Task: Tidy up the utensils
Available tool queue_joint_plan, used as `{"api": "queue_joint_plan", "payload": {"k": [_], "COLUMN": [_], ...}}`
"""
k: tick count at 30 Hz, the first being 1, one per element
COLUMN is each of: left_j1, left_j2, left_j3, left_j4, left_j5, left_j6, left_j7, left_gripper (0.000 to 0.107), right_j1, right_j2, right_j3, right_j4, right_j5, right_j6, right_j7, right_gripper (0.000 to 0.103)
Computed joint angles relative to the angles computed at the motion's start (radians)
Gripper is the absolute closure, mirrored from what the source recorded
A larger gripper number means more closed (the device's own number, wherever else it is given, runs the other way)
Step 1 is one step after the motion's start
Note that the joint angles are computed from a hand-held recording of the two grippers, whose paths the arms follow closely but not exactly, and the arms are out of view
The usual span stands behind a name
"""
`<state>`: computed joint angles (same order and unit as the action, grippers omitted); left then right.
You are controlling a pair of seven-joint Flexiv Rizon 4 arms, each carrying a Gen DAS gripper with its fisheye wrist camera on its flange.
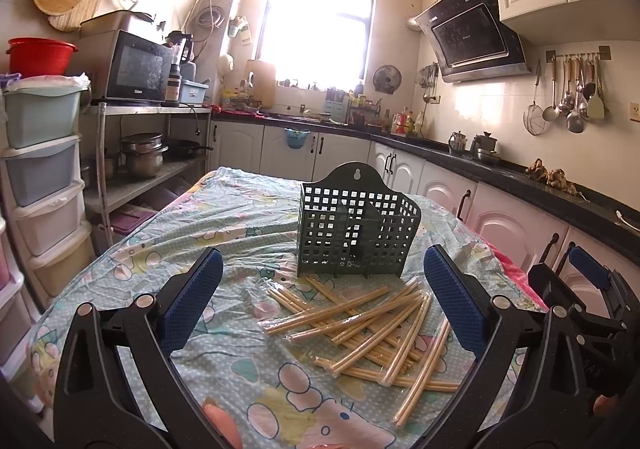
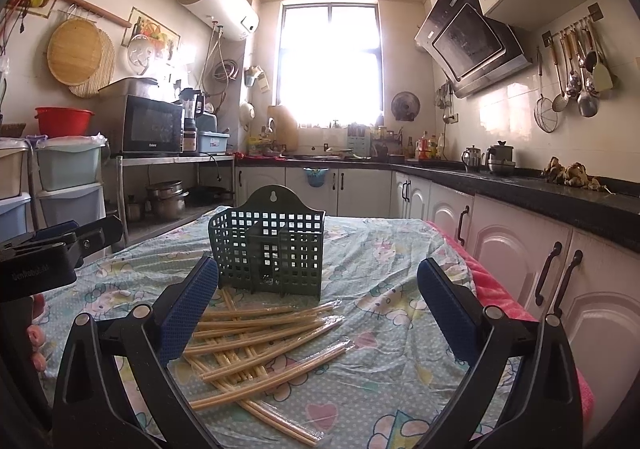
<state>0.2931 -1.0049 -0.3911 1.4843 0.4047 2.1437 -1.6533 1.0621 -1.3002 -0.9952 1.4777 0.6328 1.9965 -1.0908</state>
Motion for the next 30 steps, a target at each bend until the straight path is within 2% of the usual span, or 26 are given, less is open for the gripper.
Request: {"api": "queue_joint_plan", "payload": {"k": [13,21,24,30], "left_j1": [0.008,0.006,0.010,0.071], "left_j2": [0.001,0.000,-0.001,-0.017], "left_j3": [-0.009,-0.007,-0.012,-0.081], "left_j4": [0.000,0.001,0.000,-0.001], "left_j5": [0.008,0.005,0.008,0.052], "left_j6": [-0.006,-0.004,-0.006,-0.065], "left_j7": [0.000,0.002,-0.002,-0.014], "left_gripper": [0.014,0.014,0.014,0.014], "right_j1": [0.000,-0.015,-0.037,-0.132], "right_j2": [0.004,0.020,0.050,0.153], "right_j3": [0.006,0.040,0.090,0.283], "right_j4": [-0.007,-0.020,-0.020,-0.011], "right_j5": [0.014,0.011,-0.012,-0.151], "right_j6": [0.007,0.020,0.042,0.103], "right_j7": [-0.022,-0.061,-0.095,-0.189], "right_gripper": [0.006,0.006,0.006,0.006]}}
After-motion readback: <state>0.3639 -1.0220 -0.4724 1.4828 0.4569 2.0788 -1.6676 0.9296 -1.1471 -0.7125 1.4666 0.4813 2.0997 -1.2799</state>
